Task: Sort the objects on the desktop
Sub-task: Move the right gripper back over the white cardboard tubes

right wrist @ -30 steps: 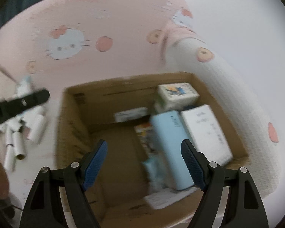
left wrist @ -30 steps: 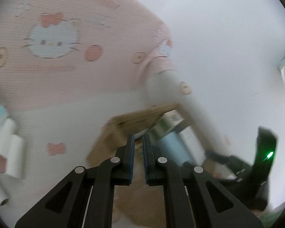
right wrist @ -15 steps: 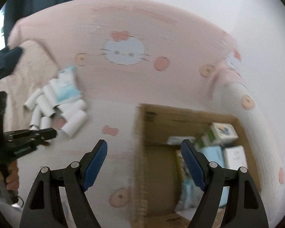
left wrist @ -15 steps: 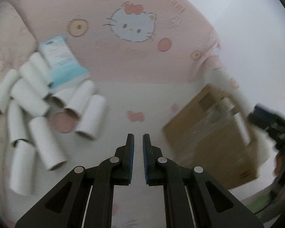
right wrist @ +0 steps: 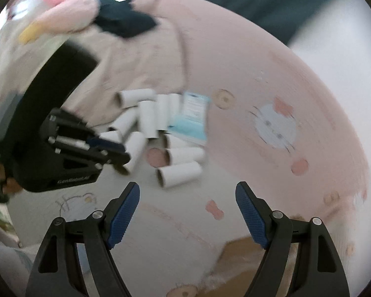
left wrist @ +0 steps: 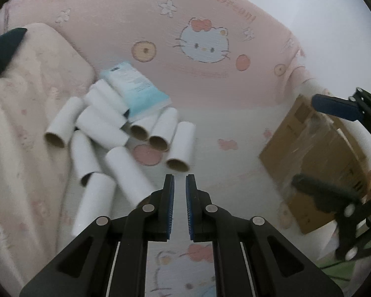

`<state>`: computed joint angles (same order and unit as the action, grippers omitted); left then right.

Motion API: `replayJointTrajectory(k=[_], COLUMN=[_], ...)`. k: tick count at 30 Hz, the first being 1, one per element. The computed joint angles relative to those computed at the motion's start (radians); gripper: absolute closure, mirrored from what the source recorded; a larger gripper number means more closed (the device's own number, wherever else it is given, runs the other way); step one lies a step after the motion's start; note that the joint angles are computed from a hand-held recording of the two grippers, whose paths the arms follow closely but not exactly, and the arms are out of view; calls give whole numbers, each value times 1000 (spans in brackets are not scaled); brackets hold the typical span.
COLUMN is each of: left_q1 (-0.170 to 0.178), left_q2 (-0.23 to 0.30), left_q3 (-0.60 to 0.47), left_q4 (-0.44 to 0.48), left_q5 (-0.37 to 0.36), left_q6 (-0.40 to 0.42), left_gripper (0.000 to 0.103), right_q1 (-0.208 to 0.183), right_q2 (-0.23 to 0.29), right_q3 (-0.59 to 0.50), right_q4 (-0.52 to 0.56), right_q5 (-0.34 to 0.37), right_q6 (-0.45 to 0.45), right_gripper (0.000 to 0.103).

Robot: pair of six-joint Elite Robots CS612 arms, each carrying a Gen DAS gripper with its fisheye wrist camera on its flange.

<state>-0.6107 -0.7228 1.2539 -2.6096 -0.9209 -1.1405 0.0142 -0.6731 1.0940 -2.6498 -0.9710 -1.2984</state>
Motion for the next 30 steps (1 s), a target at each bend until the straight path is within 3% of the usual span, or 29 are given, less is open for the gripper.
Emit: replayJointTrajectory(k=[3,7,13,18,22,27,30], left_q1=[0,4,15,25,33,52,62], left_q2=[-12,-18,-19,-18,-18,-15,-10], left_q3=[29,49,67,77,86,126,128], left_q4=[-11,-17,6,21,0,-154,-195], left_q5=[-32,-54,-63,-86,-103,-173,-202], left_q6=[-46,-87,-192,-221,-249,-337,-339], left_gripper=[94,94,97,97,95,91,80], right_q1=[12,22,31,44,56,64,70], right_q2=[2,18,50,95,127,143,161], right_q3=[17,0,-57,-134,-194,-233,-287], right_q4=[4,47,233,372,445,517,615], right_q5=[-29,-32,60,69,21,16,-7], right_q6=[-61,-74,-25,-26,10,26,18], right_gripper=[25,25,25,25,25,25,25])
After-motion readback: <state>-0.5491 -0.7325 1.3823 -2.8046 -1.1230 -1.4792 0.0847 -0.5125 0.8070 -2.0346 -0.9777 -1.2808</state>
